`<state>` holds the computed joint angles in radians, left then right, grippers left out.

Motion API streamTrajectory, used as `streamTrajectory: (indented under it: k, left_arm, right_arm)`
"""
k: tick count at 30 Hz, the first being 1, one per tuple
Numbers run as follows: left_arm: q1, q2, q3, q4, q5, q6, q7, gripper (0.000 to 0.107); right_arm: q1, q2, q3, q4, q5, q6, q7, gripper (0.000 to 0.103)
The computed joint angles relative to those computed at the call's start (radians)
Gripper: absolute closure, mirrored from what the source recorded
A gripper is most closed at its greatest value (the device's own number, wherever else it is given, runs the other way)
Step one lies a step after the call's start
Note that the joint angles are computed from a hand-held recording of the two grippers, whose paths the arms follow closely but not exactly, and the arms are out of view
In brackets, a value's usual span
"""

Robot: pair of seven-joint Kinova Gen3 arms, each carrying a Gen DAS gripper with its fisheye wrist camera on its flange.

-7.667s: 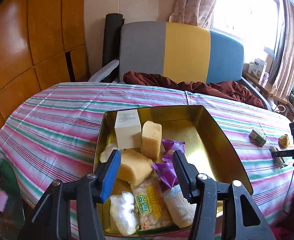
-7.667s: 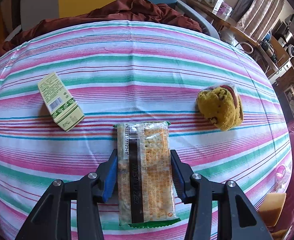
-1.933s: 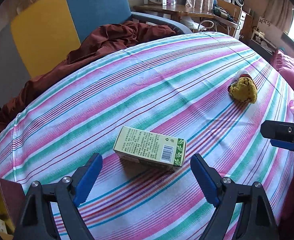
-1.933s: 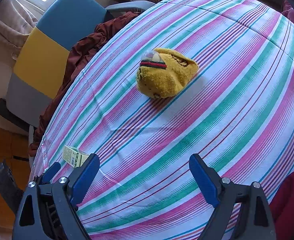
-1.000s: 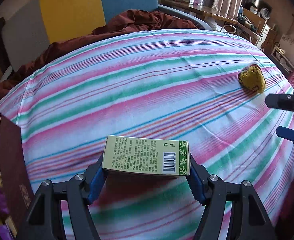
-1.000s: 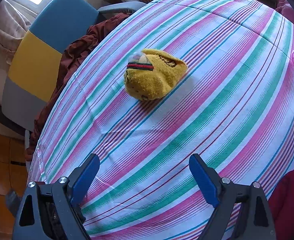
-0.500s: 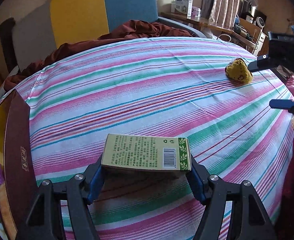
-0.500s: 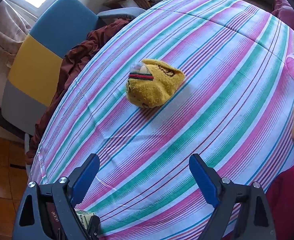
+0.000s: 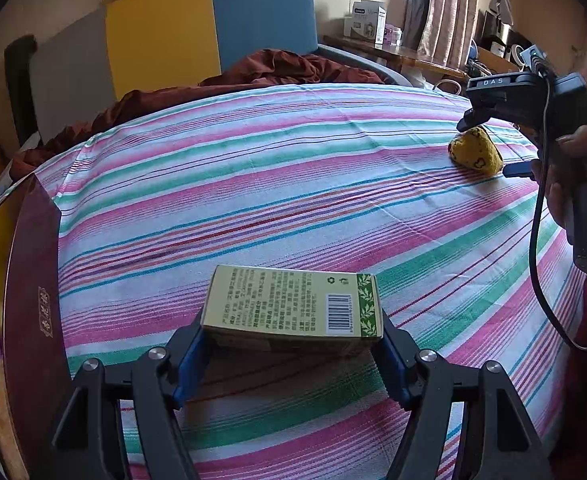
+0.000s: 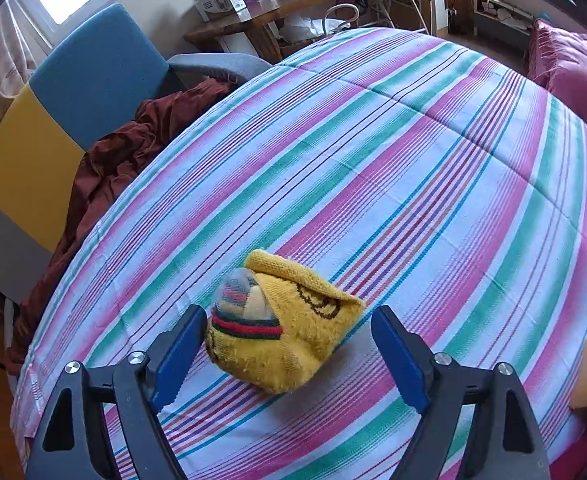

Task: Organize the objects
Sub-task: 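Grasp the yellow knitted bundle with the right gripper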

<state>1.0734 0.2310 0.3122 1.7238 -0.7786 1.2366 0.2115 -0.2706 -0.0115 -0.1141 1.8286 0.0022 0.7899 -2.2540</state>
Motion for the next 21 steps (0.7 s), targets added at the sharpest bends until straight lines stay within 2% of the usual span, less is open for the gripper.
streamTrajectory:
  k: [5, 7, 10, 13, 17, 19, 21]
  left_arm:
    - [0.006, -0.002, 0.001, 0.007, -0.01, 0.0, 0.015, 0.035]
    - [0.01, -0.001, 0.003, 0.007, -0.013, 0.004, 0.021, 0.035]
    - [0.013, -0.002, 0.004, 0.013, -0.021, 0.003, 0.03, 0.035]
    - [0.013, -0.002, 0.005, 0.016, -0.025, 0.002, 0.034, 0.035]
    - [0.016, -0.001, 0.006, 0.018, -0.028, 0.006, 0.038, 0.035]
    - [0.017, 0.001, 0.007, 0.016, -0.03, 0.009, 0.038, 0.035]
    - [0.019, 0.004, 0.007, 0.012, -0.03, 0.015, 0.035, 0.035]
  right_arm:
    - [-0.005, 0.035, 0.019, -0.009, -0.036, -0.013, 0.061, 0.023]
    - [-0.012, 0.039, 0.027, -0.013, -0.052, -0.018, 0.126, 0.037]
    - [0.095, 0.048, -0.077, -0.023, -0.121, -0.017, 0.248, 0.047]
    - [0.191, 0.055, -0.216, -0.033, -0.211, -0.037, 0.37, 0.049]
    - [0.288, 0.114, -0.4, -0.097, -0.278, 0.03, 0.533, 0.049]
    - [0.303, 0.134, -0.434, -0.106, -0.308, 0.05, 0.614, 0.049]
    - [0.253, 0.145, -0.394, -0.112, -0.331, 0.067, 0.652, 0.05]
